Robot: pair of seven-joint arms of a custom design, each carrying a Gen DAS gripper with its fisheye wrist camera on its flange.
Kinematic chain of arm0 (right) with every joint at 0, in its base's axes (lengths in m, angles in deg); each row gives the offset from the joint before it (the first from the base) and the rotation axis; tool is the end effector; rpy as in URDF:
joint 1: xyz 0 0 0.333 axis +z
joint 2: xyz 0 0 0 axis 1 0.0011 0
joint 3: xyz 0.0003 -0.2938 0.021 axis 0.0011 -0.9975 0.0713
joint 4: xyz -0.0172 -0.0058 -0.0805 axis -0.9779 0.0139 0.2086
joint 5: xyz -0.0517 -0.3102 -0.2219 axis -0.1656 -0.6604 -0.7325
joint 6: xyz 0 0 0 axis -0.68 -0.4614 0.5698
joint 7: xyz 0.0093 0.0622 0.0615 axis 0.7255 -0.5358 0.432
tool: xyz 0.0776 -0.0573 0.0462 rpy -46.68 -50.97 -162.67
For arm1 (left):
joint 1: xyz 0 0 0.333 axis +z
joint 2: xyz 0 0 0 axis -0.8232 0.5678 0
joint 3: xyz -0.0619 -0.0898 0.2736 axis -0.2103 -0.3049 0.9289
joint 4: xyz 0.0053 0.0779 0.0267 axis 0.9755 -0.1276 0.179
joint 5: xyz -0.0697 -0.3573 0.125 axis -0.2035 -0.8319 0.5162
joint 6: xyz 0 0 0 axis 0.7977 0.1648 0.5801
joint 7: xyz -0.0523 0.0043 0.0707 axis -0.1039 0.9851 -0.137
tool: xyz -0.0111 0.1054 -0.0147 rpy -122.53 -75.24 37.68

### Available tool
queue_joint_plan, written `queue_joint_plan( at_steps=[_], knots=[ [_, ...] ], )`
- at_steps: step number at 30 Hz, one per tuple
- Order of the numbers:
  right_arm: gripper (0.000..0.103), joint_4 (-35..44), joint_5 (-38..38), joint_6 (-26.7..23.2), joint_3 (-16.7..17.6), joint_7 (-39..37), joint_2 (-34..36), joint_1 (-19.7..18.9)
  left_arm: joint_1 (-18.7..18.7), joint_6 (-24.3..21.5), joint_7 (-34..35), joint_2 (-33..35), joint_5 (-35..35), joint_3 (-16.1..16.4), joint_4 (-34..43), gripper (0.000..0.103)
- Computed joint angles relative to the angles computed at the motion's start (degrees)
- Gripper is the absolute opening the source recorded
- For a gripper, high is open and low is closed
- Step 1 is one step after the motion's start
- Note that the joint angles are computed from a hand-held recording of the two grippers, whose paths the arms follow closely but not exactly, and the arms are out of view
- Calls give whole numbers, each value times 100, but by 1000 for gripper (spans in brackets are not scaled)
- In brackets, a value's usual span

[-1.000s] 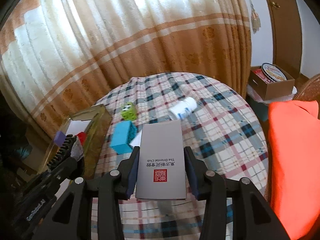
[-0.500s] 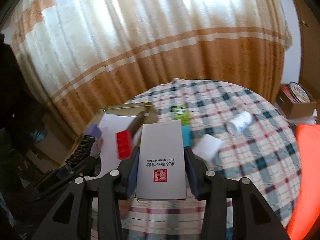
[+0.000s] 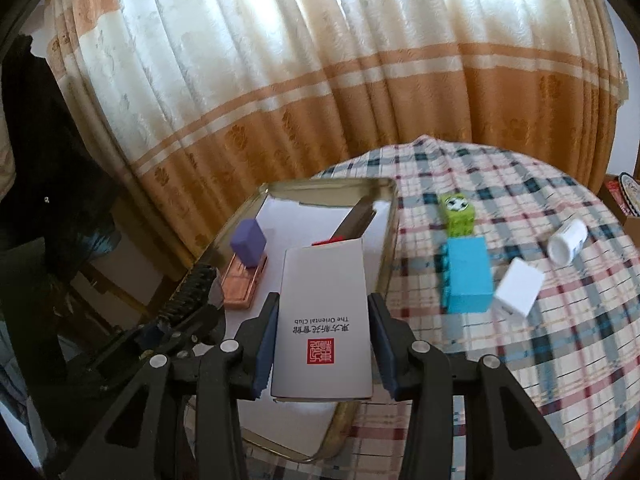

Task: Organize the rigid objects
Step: 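Lower the black brush and white box into the tray and open both grippers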

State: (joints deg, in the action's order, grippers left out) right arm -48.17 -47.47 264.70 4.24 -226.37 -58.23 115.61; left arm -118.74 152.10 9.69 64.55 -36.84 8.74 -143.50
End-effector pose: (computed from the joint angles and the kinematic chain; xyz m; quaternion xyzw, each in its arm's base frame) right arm 0.5814 0.2881 0.3200 -0.5979 0.6721 -0.1949 0.3909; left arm 0.5859 -0.3455 0.2707 -0.6208 0.6760 -0.3075 0.2514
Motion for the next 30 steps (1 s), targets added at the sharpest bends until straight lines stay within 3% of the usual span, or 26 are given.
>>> queue_joint_plan(
  at_steps=[15,18,25,30],
  knots=[
    [46,176,2207,-40,49,-2147,454,150,250,-240,-180,73,332,-104,147,25],
    [46,197,2514,-40,-4,-2437,507,226,286,-345,-299,88,499,-103,185,25],
    [46,319,3429,-119,260,-3357,743,97,373,-540,-668,108,996,-116,264,25],
    [46,399,3805,-127,138,-3725,830,246,460,-633,-954,87,1335,-157,280,25]
  ],
)
